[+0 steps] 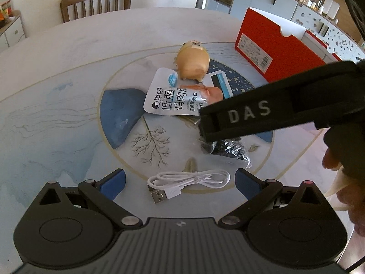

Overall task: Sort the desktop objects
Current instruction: 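Grasp the white cable with the left tool while the right tool grasps the black seaweed bag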

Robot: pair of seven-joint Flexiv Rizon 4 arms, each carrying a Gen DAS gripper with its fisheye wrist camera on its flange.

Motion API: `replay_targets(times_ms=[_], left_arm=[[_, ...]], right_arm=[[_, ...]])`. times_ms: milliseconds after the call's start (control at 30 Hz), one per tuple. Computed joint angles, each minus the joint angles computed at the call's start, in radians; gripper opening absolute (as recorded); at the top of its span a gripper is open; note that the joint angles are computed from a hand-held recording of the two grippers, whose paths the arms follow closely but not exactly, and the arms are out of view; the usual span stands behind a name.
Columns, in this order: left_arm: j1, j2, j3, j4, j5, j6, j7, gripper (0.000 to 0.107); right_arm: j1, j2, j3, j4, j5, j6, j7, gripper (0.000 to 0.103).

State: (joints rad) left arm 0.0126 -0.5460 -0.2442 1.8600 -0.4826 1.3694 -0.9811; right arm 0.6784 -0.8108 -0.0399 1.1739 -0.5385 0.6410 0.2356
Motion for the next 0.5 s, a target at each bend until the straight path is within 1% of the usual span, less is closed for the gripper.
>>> replay_targets(times_ms=[267,333,467,500], left_arm=[[-0.024,-0.002,0.023,0.014,0.042,0.049,-0.021,0.101],[-0.040,-0.004,0.042,0.014,0.066,0.065,-0.039,0.099],[-0.048,-0.006,0.053,0.012,0.091,0.076,-0.075,0.097],[-0.047,-0.005,0.053,0.013,0.095,0.077,-0.081,0.097]], right_arm=[[-0.007,-0.035,0.012,-0.057,0.028,-0.016,-0.055,0.073],[-0.008,-0.038,0.015,-0.061,0.038,-0.020,-0.065,0.069],[-0.008,-0.042,0.018,-0.065,0.053,-0.023,-0.080,0.066],[-0.009,-0.043,0.020,-0.067,0.057,-0.024,-0.085,0.062]])
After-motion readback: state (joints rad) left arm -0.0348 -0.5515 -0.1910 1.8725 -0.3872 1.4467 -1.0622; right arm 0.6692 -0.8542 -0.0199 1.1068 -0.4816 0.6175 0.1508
